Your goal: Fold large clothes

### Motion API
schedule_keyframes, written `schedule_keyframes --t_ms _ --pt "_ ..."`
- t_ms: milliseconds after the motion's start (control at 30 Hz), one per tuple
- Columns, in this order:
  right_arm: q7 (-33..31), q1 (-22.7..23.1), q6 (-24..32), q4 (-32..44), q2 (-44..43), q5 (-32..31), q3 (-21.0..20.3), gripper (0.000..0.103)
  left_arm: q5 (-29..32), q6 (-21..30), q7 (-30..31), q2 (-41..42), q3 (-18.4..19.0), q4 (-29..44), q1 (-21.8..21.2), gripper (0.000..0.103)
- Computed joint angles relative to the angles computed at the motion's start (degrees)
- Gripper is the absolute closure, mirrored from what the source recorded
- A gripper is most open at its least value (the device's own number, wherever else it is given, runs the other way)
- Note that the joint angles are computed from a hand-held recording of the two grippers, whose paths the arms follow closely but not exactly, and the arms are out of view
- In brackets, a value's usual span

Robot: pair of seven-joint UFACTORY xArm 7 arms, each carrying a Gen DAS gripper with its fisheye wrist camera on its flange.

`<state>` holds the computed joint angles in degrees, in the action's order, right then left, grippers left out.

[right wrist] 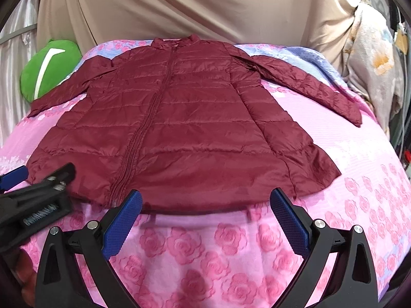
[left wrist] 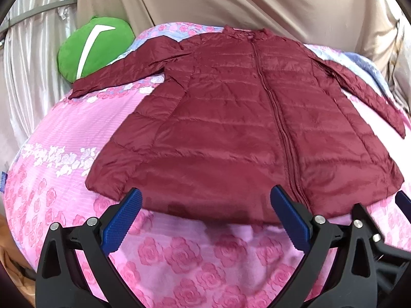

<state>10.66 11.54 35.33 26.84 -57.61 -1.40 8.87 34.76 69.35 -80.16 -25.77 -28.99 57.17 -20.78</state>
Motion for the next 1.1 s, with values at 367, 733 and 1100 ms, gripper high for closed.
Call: schedule_keyframes --t_ms 367,733,1100 --pt "-10.6 -8.4 -10.3 16.6 25.8 5.2 -18.0 0.005 1.6 -5.1 2.8 -9.2 6.5 -5.7 6.9 0.005" --pt "-20.4 -16.0 -1.1 50.3 62.8 33.3 -30.6 0.014 -1.1 -14.7 8.7 -5.2 10.6 -4.2 15.6 0.005" --pt "-15.5 -23.9 3.2 75.1 79.8 38.5 -20.2 0.092 0.4 -18.2 8.3 3.4 12.1 2.2 18.6 0.005"
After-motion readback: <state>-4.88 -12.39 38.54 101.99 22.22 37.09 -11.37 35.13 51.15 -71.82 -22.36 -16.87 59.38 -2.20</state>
